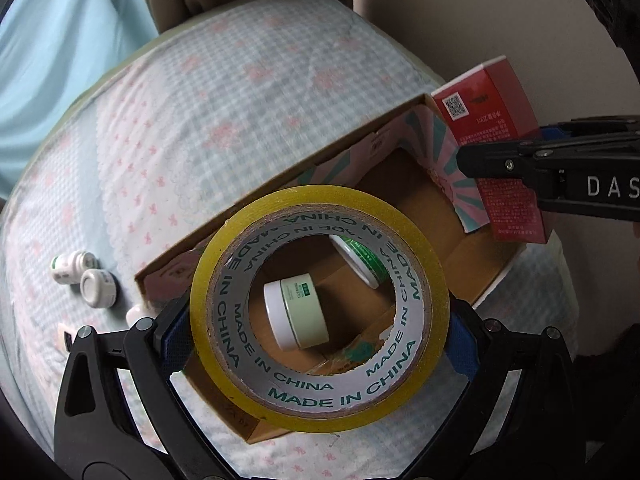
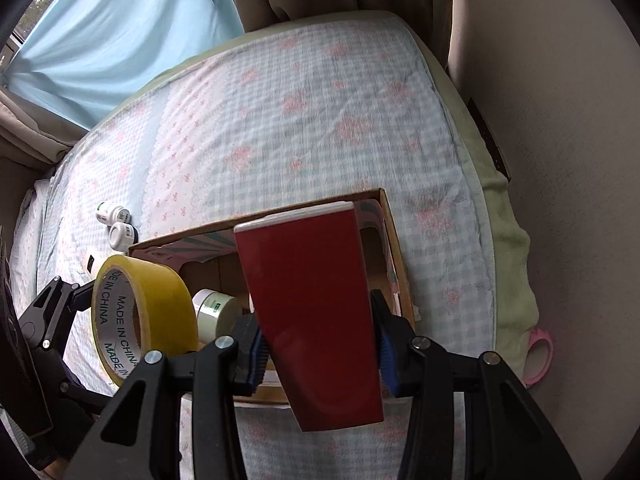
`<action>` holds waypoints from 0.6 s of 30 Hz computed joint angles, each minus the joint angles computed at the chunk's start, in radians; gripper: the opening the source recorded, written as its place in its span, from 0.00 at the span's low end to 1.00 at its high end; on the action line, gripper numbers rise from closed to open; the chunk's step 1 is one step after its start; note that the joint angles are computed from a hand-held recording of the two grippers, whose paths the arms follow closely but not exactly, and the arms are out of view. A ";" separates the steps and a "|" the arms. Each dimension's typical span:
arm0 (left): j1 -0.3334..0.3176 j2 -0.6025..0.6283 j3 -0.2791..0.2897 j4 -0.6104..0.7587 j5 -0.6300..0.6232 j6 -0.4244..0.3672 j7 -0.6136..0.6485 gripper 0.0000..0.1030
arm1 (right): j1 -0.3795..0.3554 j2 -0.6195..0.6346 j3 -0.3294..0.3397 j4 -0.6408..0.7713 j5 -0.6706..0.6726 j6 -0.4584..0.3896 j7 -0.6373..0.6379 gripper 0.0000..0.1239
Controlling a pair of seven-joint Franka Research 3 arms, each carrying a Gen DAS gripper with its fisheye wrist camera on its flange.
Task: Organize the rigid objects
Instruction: 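Lift and carry the tape roll and red box over the cardboard box with both tools, then open both tools to drop the tape and red box into the box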
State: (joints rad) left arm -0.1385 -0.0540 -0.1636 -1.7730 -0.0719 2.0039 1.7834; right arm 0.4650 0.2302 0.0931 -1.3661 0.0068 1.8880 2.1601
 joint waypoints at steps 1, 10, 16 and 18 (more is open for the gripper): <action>-0.002 0.013 -0.003 0.001 0.013 -0.006 0.000 0.95 | -0.003 0.009 -0.001 -0.002 0.008 0.001 -0.003 0.33; -0.003 0.115 -0.018 0.035 0.089 -0.086 0.013 0.95 | -0.021 0.081 -0.006 0.008 0.078 -0.012 -0.034 0.33; -0.007 0.126 -0.026 0.036 0.115 -0.108 0.025 0.95 | -0.021 0.095 -0.009 0.010 0.101 -0.038 -0.031 0.33; -0.010 0.130 -0.028 0.040 0.125 -0.109 0.024 0.95 | -0.022 0.097 -0.009 0.013 0.108 -0.047 -0.026 0.33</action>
